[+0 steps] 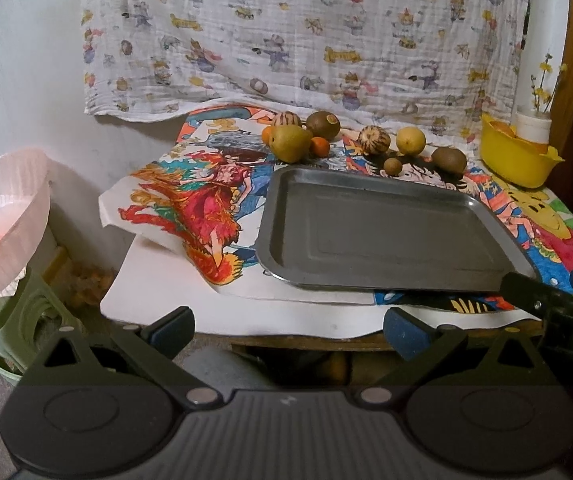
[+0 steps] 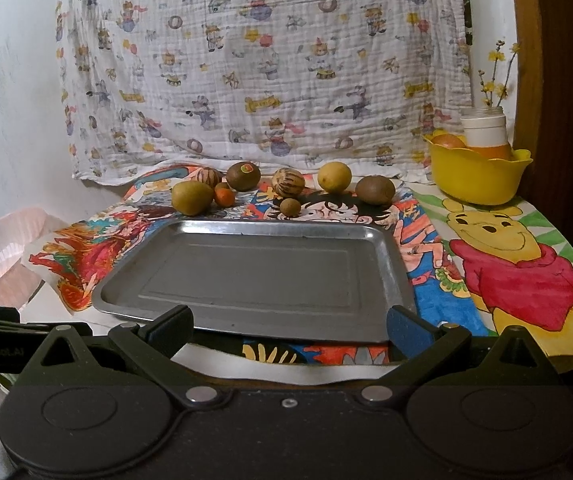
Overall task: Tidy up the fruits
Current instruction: 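Reach the left tool to the pear while the right tool reaches a small brown fruit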
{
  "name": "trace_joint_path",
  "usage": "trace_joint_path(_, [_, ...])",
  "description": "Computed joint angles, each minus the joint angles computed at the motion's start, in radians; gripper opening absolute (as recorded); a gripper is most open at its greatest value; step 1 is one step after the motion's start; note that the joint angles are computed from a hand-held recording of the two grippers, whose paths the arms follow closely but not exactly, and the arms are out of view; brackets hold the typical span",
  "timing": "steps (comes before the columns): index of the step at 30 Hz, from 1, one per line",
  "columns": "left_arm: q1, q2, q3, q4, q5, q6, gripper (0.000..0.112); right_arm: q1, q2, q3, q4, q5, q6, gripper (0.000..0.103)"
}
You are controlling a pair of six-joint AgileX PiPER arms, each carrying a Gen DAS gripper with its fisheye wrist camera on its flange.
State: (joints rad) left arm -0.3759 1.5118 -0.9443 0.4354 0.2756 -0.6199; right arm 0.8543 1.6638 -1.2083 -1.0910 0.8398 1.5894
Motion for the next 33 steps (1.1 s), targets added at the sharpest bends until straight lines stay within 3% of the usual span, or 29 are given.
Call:
trace_joint_path(9, [0.043, 0.121, -0.159, -0.12, 0.048, 0.177, 0.102, -0.103, 0.036, -0.014, -0.037, -0.138, -0.077, 0.103])
trace_joint_path(13, [0.091, 0.192, -0.279, -0.35, 0.097, 0.415, 0.102, -0.156, 0.07, -0.058, -0.032, -0.197, -0.172, 0.103])
trace_joint_path(16, [0.109, 0.252, -0.378, -0.406, 0.138, 0.491, 0.102, -0.206, 0.106, -0.113, 0.017, -0.243, -0.288, 0.103])
trace_joint_path(20, [0.119, 0.332, -0.51, -0.44, 0.197, 0.546, 0.102, -0.274, 0.167, -0.215, 0.144, -0.298, -0.497, 0.103])
trace_joint_path(24, [0.139, 0.416, -0.657, -0.523, 0.281, 0.619, 0.102, -0.346, 0.229, -0.336, 0.38, -0.333, -0.792, 0.103])
trace_joint_path(29, [0.156, 0.518, -0.835, -0.555, 0.37, 0.659, 0.102, -0.412, 0.313, -0.499, 0.612, -0.303, -1.112, 0.103])
trace_joint_path(33, [0.171, 0.608, -0.996, -0.578, 0.446, 0.683, 0.102, -0.447, 0.384, -0.629, 0.717, -0.255, -1.26, 0.103])
